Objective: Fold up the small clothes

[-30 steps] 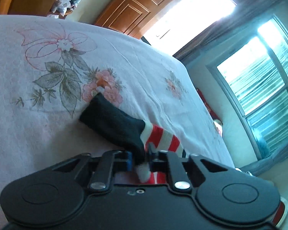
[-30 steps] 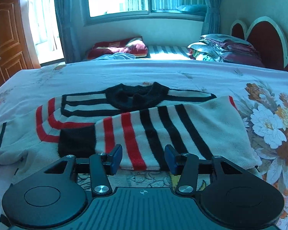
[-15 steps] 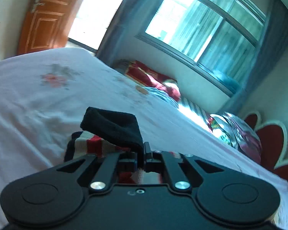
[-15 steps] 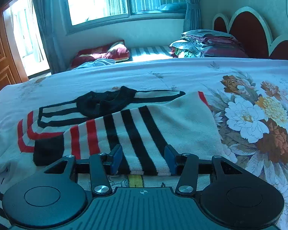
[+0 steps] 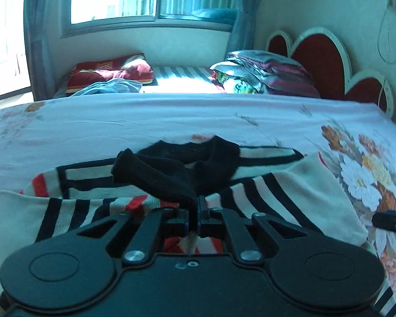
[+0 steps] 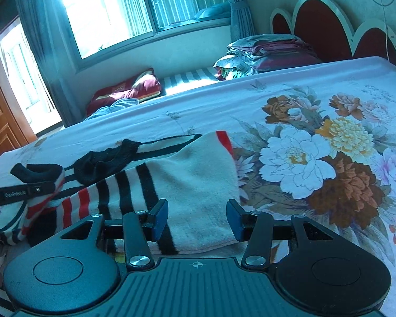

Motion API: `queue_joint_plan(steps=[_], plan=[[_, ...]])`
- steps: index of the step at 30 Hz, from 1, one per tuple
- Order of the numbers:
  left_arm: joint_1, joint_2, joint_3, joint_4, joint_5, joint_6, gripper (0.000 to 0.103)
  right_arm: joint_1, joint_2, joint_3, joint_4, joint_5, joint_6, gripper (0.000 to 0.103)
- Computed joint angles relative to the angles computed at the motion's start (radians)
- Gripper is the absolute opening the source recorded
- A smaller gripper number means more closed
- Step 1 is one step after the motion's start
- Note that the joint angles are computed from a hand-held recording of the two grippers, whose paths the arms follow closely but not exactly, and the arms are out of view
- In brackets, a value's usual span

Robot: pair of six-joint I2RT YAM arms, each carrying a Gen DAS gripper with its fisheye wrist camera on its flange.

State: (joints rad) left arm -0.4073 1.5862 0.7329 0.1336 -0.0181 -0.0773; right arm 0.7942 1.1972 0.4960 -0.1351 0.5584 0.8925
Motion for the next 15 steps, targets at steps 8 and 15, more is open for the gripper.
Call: queue_joint_plan(steps=[8, 15], plan=[[-0.203, 0.178, 0.089, -0.005, -0.014, 0.016, 0.036, -0.132, -0.244, -0.143, -0.032, -0.124, -0.034, 0.049], [-0.251, 0.126, -0.022, 0.148, 0.039, -0.021, 0.059, -0.165, -0.342, -0.172, -0.034, -0.198, -0.026, 0.049]])
